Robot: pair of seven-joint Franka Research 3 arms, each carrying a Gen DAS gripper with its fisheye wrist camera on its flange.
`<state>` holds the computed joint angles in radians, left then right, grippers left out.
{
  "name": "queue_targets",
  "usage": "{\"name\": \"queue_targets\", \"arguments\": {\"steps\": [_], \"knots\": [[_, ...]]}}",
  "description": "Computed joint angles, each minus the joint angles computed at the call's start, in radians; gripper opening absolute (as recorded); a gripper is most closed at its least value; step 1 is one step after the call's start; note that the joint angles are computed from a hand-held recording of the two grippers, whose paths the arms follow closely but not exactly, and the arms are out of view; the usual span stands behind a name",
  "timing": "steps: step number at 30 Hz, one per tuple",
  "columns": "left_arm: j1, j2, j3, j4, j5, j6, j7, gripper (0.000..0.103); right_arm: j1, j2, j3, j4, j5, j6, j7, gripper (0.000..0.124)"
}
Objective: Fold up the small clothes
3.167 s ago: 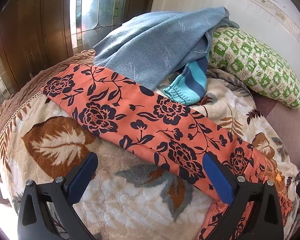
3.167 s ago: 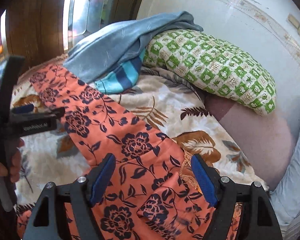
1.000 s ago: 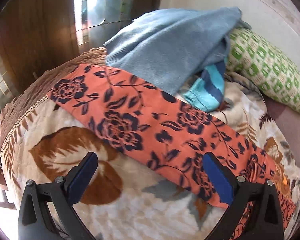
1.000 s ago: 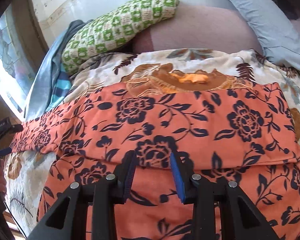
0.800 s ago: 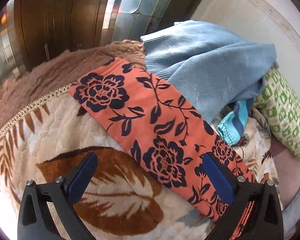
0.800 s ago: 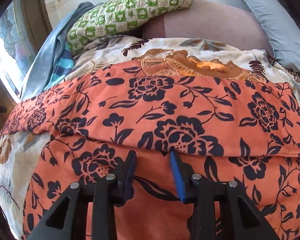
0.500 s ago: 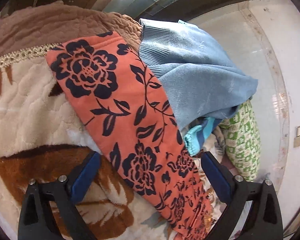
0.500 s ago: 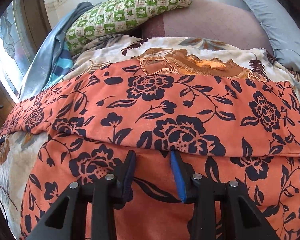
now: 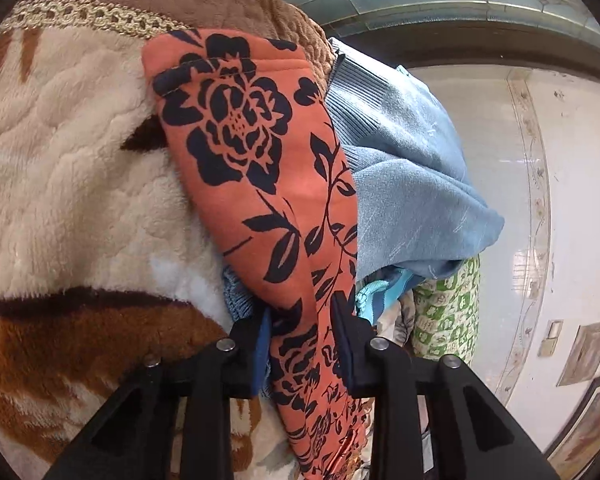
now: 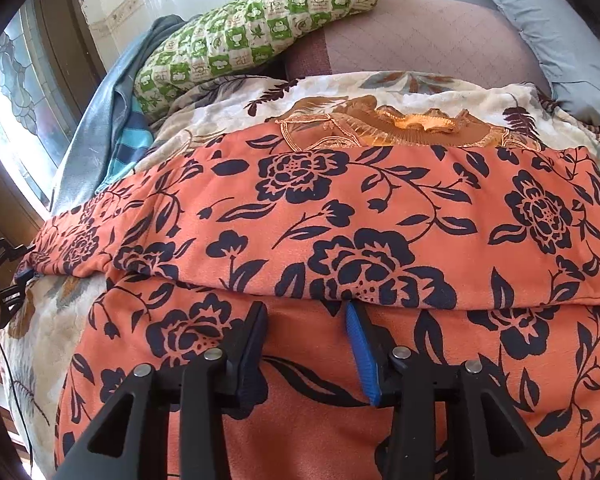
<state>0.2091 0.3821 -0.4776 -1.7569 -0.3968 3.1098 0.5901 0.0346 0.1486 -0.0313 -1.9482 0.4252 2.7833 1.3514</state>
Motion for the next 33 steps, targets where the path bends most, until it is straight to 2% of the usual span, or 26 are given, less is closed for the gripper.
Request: {"name": "queue_targets", "arguments": {"steps": [3,4,6,8,9,11,17,22,25,29,33], "knots": [[-0.151,-0.024,0.187,-0.004,0.094,0.001,-0.148,0.041,-0.007,0.001,0.006,0.002,0.034,-0.003,-0.021,0.047],[-0.175,-0.021,0.219,0.006,0.127,-0.011,-0.177,0.041,-0.008,0.001,0.007,0.003,0.041,-0.004,-0.026,0.047],[-0.194,-0.006,0.249,0.027,0.182,-0.017,-0.208,0.041,-0.009,0.002,0.008,0.004,0.054,-0.006,-0.035,0.047],[-0.207,0.011,0.272,0.049,0.232,-0.021,-0.23,0.037,-0.011,0.002,0.009,0.005,0.065,-0.007,-0.043,0.047],[-0.213,0.014,0.285,0.057,0.255,-0.034,-0.244,0.025,-0.012,0.002,0.01,0.005,0.074,-0.008,-0.049,0.047],[-0.237,0.015,0.322,0.069,0.301,-0.078,-0.285,0.012,-0.015,0.002,0.012,0.005,0.094,-0.009,-0.062,0.047],[-0.327,-0.013,0.431,0.077,0.481,-0.106,-0.419,0.009,-0.02,0.004,0.015,0.01,0.135,-0.015,-0.085,0.047],[-0.362,-0.009,0.447,0.177,0.652,-0.157,-0.386,0.008,-0.033,-0.02,0.015,0.009,0.194,-0.045,-0.125,0.047],[-0.389,0.007,0.445,0.256,0.74,-0.196,-0.348,0.008,-0.042,-0.067,0.007,-0.017,0.232,-0.019,-0.202,0.047],[-0.412,0.062,0.395,0.391,0.782,-0.228,-0.241,0.008,-0.07,-0.119,-0.027,-0.022,0.345,0.006,-0.312,0.047],[-0.467,0.164,0.346,0.594,0.777,-0.301,-0.098,0.008,-0.114,-0.112,-0.072,0.009,0.408,0.013,-0.313,0.047]]}}
